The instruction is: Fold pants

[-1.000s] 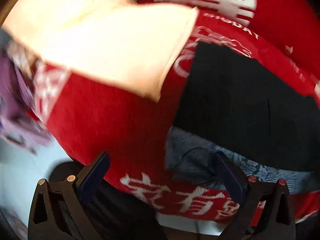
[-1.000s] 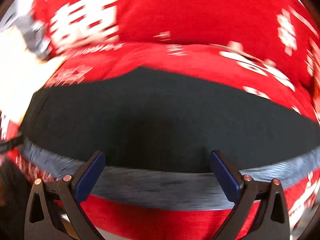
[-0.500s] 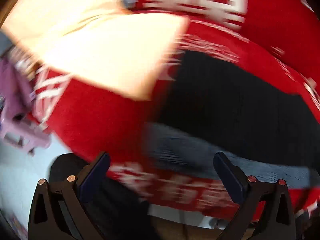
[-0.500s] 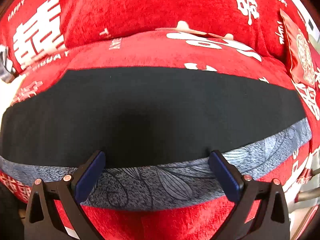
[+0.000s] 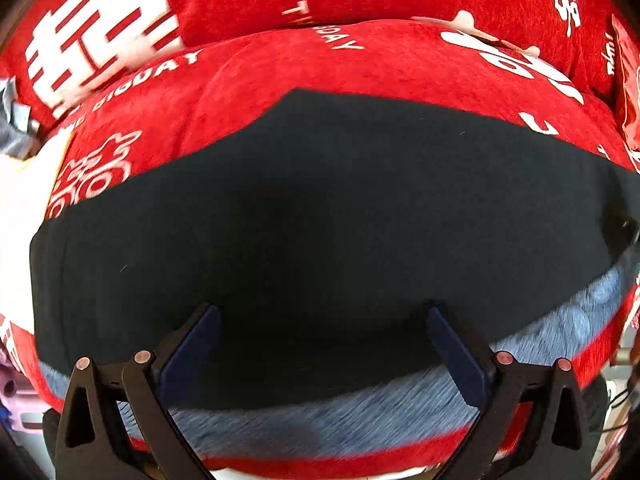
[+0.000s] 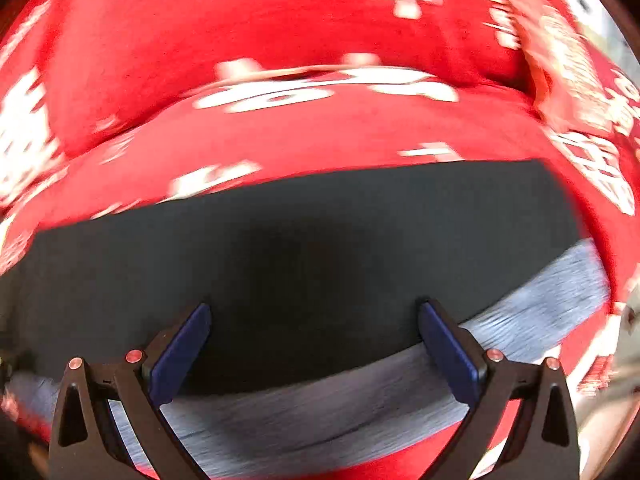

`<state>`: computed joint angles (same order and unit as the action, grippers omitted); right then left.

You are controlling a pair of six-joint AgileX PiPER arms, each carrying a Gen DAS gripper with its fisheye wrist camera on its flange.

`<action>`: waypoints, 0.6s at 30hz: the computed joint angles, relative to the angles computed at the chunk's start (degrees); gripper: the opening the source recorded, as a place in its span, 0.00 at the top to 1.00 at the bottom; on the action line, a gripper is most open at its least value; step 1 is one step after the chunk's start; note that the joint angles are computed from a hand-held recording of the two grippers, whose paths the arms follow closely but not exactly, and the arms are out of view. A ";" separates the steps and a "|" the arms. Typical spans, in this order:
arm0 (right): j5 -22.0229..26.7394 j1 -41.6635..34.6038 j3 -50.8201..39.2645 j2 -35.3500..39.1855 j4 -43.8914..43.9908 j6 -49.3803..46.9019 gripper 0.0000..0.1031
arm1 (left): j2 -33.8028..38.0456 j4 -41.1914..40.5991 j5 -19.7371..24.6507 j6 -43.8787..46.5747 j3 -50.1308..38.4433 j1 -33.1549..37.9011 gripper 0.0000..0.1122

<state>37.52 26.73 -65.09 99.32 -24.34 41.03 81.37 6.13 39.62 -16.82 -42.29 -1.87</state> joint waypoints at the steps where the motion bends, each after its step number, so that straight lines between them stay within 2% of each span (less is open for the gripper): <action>1: -1.48 -3.85 -0.63 0.56 2.82 -3.04 0.00 | 0.65 -0.01 0.30 -0.49 -1.02 -0.51 0.08; 5: -4.07 -12.55 -3.85 3.24 7.19 -9.55 0.00 | 5.86 0.87 0.95 -4.12 -6.20 -3.49 0.08; 7: -3.07 -14.20 -6.17 5.11 4.34 -7.36 0.00 | 7.95 0.56 1.19 -5.43 -8.31 -4.36 0.08; 10: -2.58 -15.88 -8.03 5.83 6.04 -7.35 0.00 | 13.01 -1.08 3.33 -5.50 -14.87 -3.47 0.08; 12: 1.11 -12.88 -8.78 4.97 1.11 -1.08 0.00 | 14.72 -2.05 4.85 -6.53 -17.86 -3.01 0.08; 13: 0.49 -11.10 -7.73 3.38 0.92 -0.05 0.00 | 15.12 -2.76 5.27 -6.70 -18.94 -3.08 0.08; 15: -4.44 -7.10 -4.69 0.59 6.01 -4.07 0.00 | 15.50 -3.26 4.98 -7.04 -19.82 -4.40 0.08; 18: -3.99 1.33 -7.31 3.90 4.71 -4.84 0.00 | 17.40 1.85 5.64 -12.20 -21.02 -8.60 0.08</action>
<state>33.53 28.06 -72.41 103.22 -19.63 36.20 98.77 7.98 45.26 -29.02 -63.31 -10.47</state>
